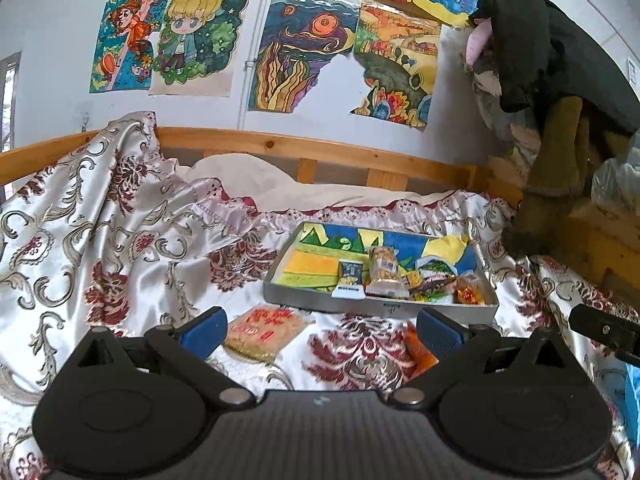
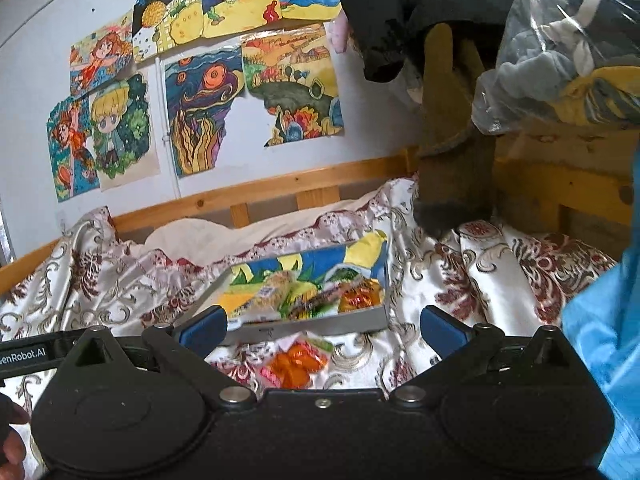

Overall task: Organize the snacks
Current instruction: 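Move the left tool to the pink rice-cracker packet while the right moves to the orange snack packet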

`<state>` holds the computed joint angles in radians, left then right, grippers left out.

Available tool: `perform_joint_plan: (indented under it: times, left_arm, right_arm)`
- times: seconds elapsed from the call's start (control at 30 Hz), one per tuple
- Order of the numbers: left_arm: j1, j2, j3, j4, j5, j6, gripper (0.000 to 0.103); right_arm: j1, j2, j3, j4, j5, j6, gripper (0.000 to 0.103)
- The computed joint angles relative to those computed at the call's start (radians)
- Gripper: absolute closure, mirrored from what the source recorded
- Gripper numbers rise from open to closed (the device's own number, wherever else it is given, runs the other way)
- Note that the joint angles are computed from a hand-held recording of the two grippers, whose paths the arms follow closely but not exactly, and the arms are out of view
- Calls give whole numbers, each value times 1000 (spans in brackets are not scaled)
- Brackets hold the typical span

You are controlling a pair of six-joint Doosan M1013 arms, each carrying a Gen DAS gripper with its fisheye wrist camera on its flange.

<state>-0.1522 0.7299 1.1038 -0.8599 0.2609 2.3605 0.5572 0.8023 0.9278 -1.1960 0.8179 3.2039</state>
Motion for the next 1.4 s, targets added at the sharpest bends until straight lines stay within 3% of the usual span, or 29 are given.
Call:
perform_joint_plan:
  times: [0.43,0.57,0.7,0.87,1.13,1.4]
  left_arm:
    - [14,-43,92,21,-18,39,0]
    - [13,-49,106,130,-25,-49,0]
    - [11,-53,109,372,-18,-273,0]
    - [11,-52,95,578,19,-462,0]
    - [8,-39,73,708,65,-565,0]
    - [7,-39,71,694,84,-528,0]
  right_arm:
    - [29,-18,37,58,17,-62,1]
    - [33,-20,40,87,6,-91,1]
    - [37,-20,41,101,-8,-118,1]
    - [39,-15,32,125,-12,-149,1]
    - [34,-7,21,201,-61,-238,1]
    - [34,12,-10,262,-40,-315,1]
